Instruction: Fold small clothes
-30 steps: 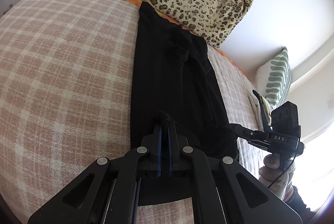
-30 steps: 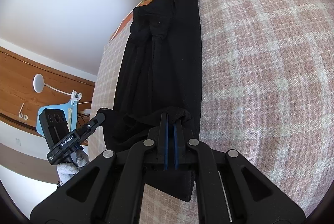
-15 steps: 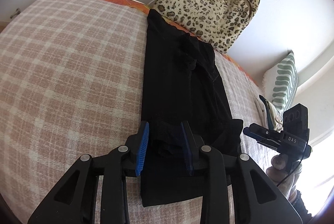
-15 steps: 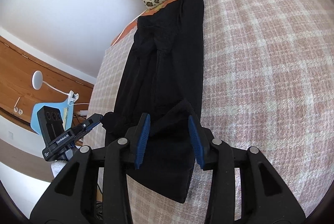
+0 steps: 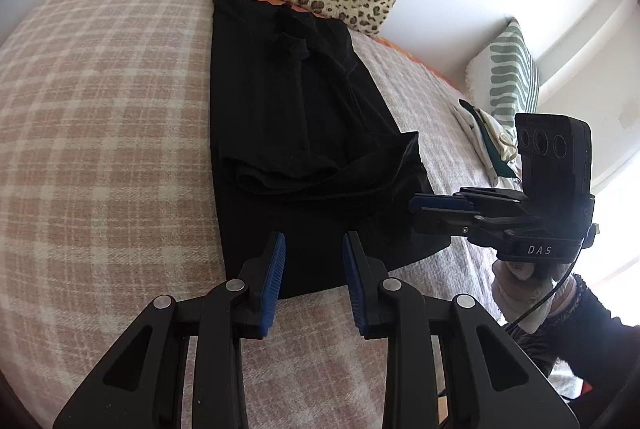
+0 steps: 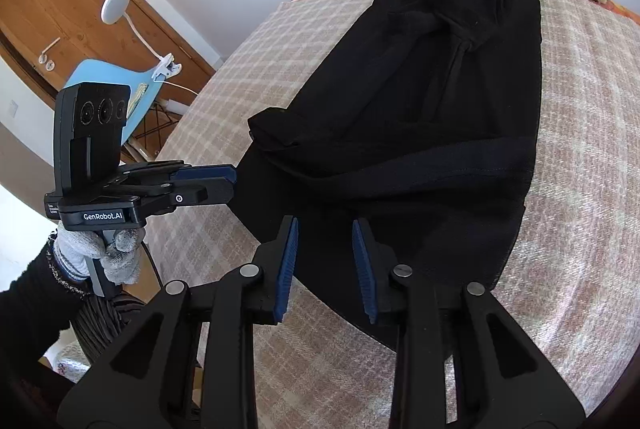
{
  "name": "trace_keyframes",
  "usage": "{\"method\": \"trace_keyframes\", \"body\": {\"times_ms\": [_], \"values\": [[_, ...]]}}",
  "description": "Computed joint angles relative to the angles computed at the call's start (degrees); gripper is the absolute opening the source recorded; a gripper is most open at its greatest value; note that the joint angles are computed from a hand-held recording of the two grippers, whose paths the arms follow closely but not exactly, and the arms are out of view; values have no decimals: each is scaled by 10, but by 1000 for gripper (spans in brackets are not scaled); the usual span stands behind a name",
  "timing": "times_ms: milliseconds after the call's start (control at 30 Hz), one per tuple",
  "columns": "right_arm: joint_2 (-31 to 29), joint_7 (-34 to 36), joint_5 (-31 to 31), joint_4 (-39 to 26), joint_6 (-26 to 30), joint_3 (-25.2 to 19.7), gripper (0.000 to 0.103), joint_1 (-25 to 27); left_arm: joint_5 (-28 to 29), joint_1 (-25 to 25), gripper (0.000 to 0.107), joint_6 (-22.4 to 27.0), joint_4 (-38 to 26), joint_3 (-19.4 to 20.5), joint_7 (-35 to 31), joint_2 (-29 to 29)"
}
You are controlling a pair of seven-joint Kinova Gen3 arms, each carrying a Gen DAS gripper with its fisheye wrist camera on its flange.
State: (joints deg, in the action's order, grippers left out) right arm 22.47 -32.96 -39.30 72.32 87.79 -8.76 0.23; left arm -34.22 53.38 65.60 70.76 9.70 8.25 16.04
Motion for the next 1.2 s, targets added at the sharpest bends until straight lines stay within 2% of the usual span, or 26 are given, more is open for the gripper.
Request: {"method": "trace_keyframes", "body": {"times_ms": [67, 400, 533, 600, 733, 900, 967, 1033, 1200], "values": [[-1, 0, 10, 5, -7, -2, 30, -11, 7, -2, 26, 21, -19, 1, -17, 12], [18, -38, 28, -14, -34, -5, 30, -36, 11, -15, 26, 26, -33, -18, -36, 21], [20, -67, 20, -19, -83, -3, 30, -37, -28, -9, 27, 18, -12, -35, 25, 10], [22, -93, 23, -25, -111, 0, 30, -39, -53, -4, 28, 33, -8, -41, 56, 9], [36, -133, 19, -48, -129, -3, 30, -27, -80, -5, 28, 58, -1, -34, 86, 3], [52, -147, 9, -82, -116, -14, 30, -2, -84, -15, 29, 57, 13, -13, 75, -9], [59, -149, 7, -97, -106, -17, 31, 4, -76, -19, 30, 41, 29, -8, 67, -20], [71, -150, 6, -117, -87, -21, 43, 11, -67, -35, 32, 26, 41, 8, 56, -28], [85, -159, -3, -138, -70, -36, 44, 14, -35, -35, 32, 69, -3, 12, -17, -2]]}}
